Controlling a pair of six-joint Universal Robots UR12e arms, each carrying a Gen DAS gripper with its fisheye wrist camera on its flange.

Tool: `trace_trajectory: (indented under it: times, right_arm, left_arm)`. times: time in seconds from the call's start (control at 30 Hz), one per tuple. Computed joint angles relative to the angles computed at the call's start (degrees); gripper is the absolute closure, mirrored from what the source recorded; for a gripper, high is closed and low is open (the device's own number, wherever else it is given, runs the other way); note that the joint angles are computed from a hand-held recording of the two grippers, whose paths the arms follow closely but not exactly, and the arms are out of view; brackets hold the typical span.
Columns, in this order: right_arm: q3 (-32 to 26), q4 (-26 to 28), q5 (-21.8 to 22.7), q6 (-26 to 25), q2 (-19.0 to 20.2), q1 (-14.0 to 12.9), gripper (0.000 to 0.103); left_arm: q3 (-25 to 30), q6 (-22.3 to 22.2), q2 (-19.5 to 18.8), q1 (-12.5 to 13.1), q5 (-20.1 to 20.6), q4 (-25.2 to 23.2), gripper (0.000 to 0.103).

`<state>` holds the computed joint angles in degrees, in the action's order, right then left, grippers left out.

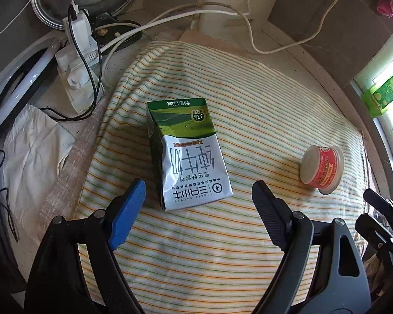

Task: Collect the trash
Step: 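Grasp the green-and-white milk carton with the left gripper while the right gripper grasps the red cup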

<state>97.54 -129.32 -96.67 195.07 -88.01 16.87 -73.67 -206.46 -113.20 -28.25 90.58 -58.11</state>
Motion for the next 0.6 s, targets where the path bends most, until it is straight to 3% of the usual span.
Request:
trace_trajectory:
  times: [0.43,0.6]
  right_arm:
    - [-3.58,3.30,-4.04,-0.83,5.06,-0.04,0.000]
    - [-4.51,4.37,-5.75,-1.13,6.54,0.10,0.000]
  left_arm:
    - [4.96,-0.18,-4.07,-0.10,3.93,-5.78,0.017]
    - [6.00,-0.75,-5.17,0.20,3.48,-7.04,0.017]
